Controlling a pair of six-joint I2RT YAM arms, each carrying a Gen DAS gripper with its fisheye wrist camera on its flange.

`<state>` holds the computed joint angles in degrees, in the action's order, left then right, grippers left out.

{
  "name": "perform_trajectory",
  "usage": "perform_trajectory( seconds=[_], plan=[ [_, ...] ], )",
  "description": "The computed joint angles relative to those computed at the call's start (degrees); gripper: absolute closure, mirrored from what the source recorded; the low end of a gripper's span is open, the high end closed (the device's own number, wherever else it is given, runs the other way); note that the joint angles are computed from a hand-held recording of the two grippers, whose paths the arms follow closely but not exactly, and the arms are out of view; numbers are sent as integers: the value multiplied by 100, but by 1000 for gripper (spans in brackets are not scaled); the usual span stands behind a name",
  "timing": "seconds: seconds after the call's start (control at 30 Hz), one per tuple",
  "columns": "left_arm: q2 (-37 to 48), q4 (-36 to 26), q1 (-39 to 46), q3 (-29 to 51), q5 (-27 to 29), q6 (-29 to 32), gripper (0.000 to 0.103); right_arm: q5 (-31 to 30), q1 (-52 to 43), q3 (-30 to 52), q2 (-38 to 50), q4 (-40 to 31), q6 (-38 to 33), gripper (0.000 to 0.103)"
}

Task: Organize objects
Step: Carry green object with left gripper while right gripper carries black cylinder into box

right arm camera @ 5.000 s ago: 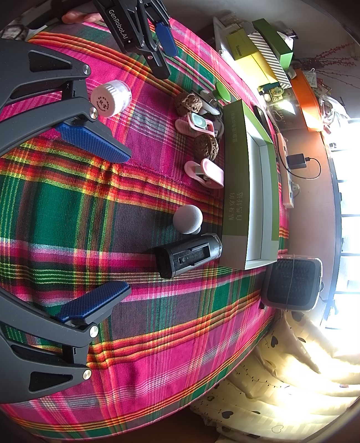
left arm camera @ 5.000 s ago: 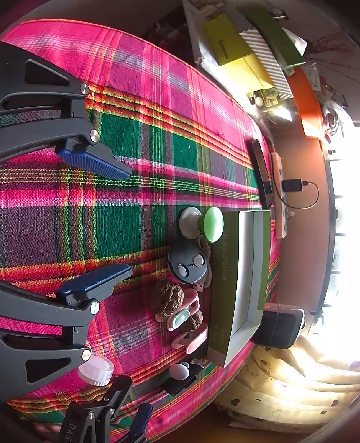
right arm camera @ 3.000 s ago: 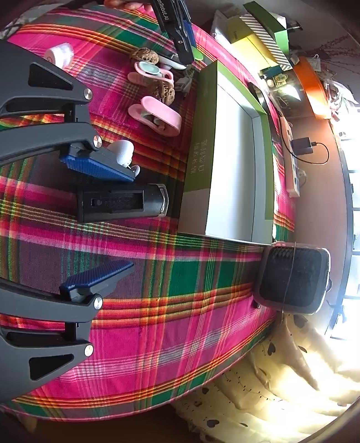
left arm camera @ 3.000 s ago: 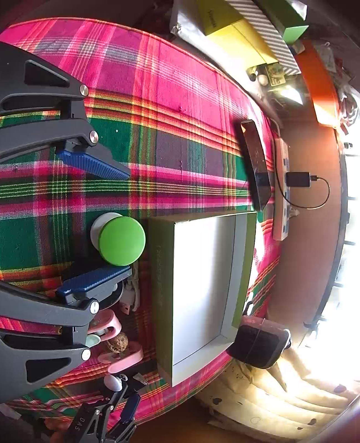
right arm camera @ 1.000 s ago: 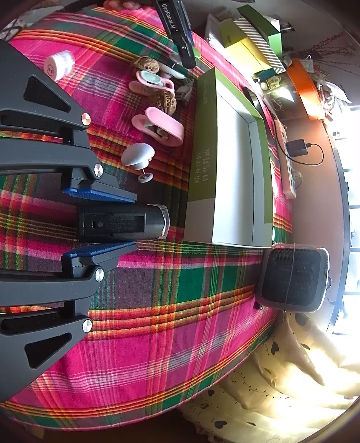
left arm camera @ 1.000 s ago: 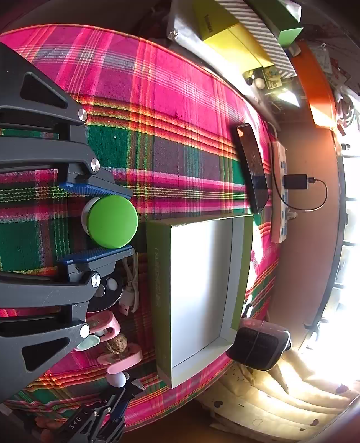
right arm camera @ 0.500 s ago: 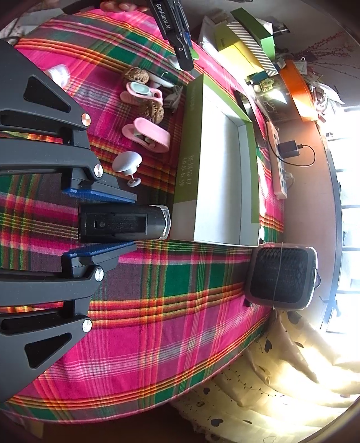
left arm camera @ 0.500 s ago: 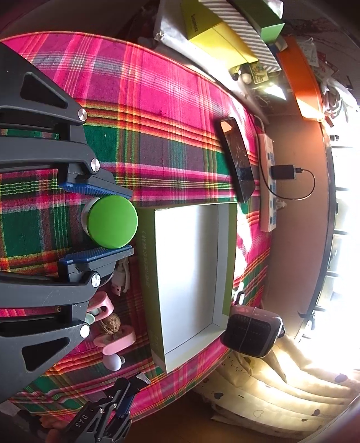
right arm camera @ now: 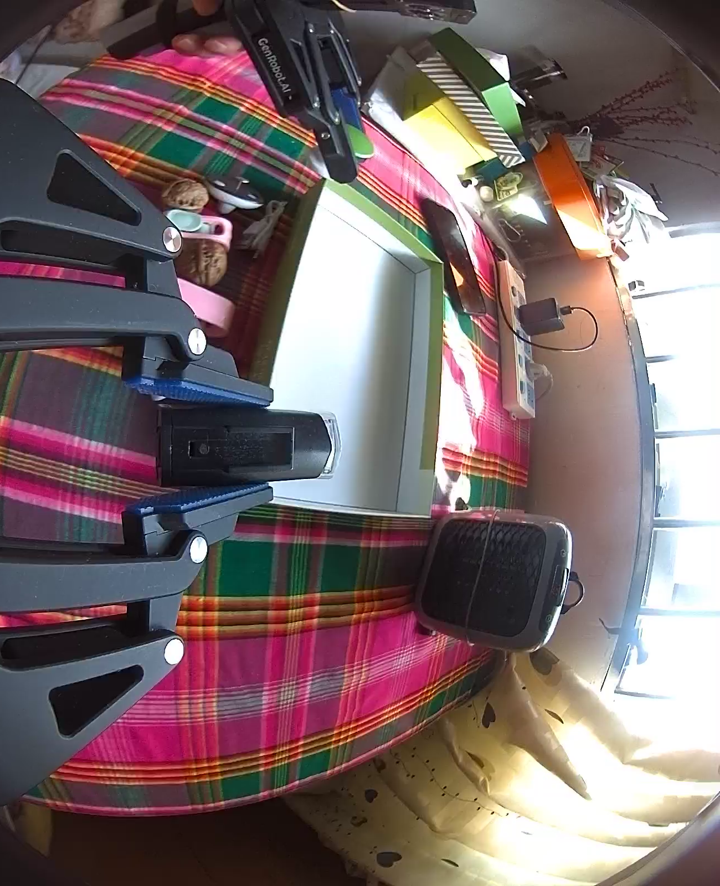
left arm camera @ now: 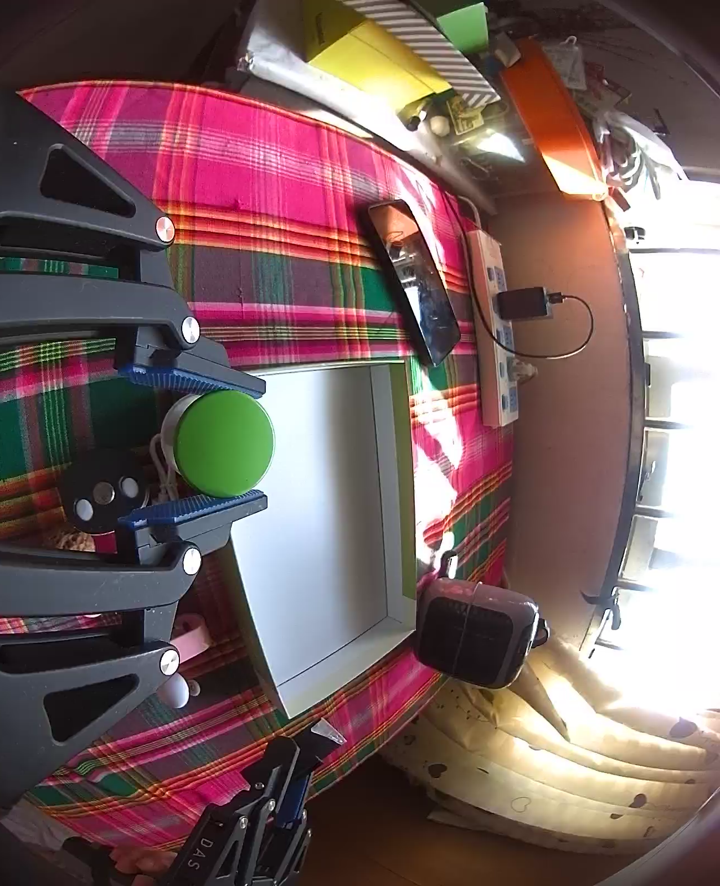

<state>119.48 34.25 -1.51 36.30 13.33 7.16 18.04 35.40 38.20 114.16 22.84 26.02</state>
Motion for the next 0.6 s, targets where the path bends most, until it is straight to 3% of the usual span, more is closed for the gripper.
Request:
perform_trajectory(
  seconds=[0.27,0.6],
  plan=[
    [517,-623,-144,1020,-193,-64,72,-174,-316,1080,444,-634,-331,75],
    [1315,-1484,-347,2508,-390,-145,72,-491,-746,2362,1553,-1154,-157,75]
  ],
)
